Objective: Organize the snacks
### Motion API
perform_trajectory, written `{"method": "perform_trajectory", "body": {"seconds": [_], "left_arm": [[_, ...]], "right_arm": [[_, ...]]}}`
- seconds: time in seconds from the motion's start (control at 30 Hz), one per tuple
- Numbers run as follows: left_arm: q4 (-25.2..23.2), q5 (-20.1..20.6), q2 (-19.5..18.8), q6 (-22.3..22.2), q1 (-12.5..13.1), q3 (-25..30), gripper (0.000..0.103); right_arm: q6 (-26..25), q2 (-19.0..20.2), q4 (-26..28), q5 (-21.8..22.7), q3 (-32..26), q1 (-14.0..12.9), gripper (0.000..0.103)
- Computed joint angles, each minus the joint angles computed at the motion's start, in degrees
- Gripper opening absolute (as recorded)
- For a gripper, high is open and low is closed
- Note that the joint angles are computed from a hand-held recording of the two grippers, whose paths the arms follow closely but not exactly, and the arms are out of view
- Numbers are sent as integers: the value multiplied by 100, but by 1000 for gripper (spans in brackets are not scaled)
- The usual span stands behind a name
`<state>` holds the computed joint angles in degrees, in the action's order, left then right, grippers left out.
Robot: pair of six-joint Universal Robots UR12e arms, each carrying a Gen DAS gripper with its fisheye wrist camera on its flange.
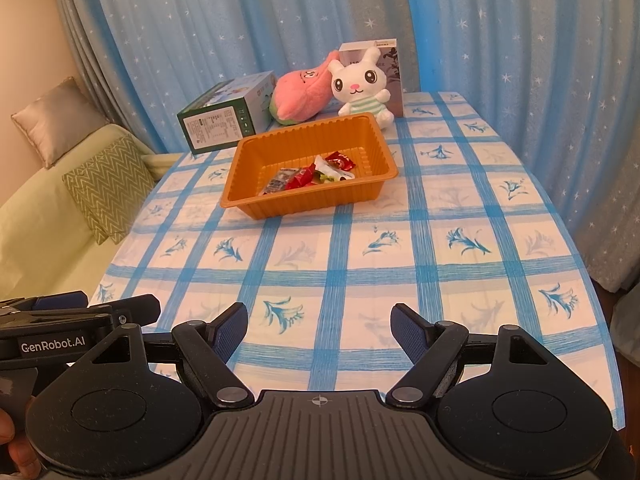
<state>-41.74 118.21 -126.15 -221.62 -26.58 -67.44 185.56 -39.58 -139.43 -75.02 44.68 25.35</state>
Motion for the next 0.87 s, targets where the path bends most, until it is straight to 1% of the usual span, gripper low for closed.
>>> {"method": "perform_trajectory", "body": {"seconds": [0.6, 0.87], "left_arm": [[-6, -2, 1, -11, 0, -3, 103], [66, -25, 6, -27, 0, -46, 103]], "right_arm": [[8, -3, -4, 8, 12, -1, 78], [10, -3, -4, 5, 12, -2, 78]]}}
